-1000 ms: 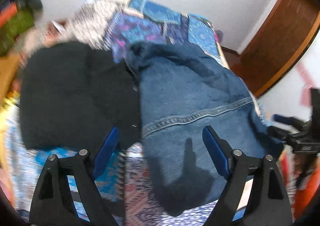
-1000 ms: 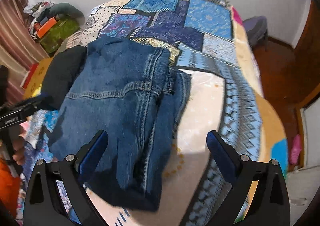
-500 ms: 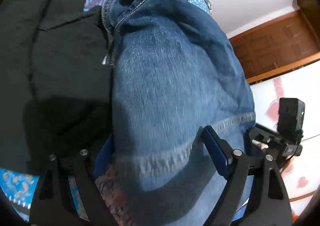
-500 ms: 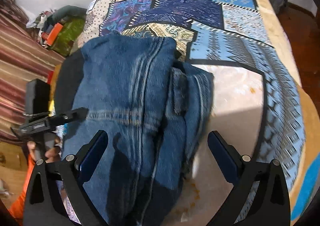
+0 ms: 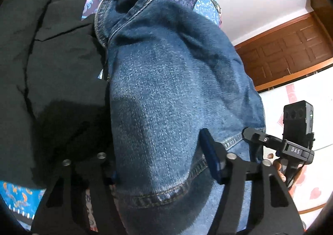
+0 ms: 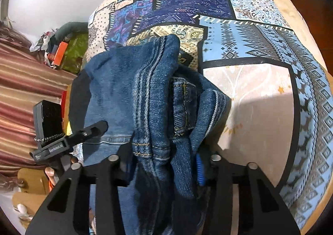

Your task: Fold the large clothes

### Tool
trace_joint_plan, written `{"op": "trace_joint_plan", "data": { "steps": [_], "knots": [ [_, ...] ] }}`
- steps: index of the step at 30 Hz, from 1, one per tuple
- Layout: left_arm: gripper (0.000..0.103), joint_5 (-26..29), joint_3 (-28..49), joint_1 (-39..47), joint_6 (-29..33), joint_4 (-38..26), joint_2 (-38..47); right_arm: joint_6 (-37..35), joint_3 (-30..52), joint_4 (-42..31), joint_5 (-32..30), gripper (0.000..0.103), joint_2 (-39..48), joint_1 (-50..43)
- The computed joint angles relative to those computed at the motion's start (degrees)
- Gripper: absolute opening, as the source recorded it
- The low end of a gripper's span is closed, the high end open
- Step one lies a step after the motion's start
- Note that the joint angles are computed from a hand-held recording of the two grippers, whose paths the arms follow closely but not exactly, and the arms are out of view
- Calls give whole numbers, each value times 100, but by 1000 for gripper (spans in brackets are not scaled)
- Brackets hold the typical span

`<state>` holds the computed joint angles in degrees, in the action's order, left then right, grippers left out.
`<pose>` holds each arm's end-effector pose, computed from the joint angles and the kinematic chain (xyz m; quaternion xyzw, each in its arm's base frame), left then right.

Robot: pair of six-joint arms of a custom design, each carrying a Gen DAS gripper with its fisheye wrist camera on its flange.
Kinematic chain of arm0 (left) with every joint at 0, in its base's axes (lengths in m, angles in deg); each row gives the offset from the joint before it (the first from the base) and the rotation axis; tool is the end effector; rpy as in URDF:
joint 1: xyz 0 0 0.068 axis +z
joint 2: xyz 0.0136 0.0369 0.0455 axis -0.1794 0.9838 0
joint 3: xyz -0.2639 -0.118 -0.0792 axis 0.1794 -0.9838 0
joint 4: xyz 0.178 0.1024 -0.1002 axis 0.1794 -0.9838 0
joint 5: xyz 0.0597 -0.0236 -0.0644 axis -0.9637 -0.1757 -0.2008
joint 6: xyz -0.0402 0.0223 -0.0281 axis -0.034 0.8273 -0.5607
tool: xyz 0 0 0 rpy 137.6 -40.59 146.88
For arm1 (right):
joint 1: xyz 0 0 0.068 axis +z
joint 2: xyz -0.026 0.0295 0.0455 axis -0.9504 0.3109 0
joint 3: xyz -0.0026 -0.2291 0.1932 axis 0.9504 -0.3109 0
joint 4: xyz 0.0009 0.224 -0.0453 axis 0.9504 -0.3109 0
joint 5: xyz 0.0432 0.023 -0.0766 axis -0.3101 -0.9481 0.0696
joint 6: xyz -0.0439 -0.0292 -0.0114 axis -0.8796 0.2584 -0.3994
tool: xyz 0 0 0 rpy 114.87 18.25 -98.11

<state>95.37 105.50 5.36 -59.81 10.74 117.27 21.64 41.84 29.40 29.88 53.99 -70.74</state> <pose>0.2621 0.0497 0.1624 -0.0472 0.9342 -0.3205 0.1494 0.2697 0.0266 0.2149 -0.0677 0.9416 0.3097 0.1138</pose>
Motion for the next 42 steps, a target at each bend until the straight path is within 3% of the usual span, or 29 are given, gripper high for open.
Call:
{"op": "trace_joint_plan", "data": {
  "steps": [6,12,19,24,29,31,39,42],
  "knots": [
    [44,-90,64,-51,153,-720,-1144,153,237,-540,270,29,-832,402],
    [40,103,475,668,952,-2109,-2258,709,514,-717,664,29,-1635,1139],
    [40,619,1697,2489,2744,-4009,-2449,1940,760,69,1156,28,-1786,2503],
    [40,909,2644,3867,4143,-5130,-2052,2496,1101,710,1510,28,-1380,3444],
    [40,861,3233,4254,4269,-5113,-1457,2659,1536,1211,1729,28,-632,3986],
    [40,793,3873,4697,4764,-5448,-856,2650,1737,1392,1784,28,-209,4103],
    [41,22,4131,4015,3709,-3988,464,2762,2634,2044,1764,28,1815,4105],
    [46,-240,4144,3781,3267,-3376,1087,2918,3238,1872,1926,29,2605,4122]
  ]
}}
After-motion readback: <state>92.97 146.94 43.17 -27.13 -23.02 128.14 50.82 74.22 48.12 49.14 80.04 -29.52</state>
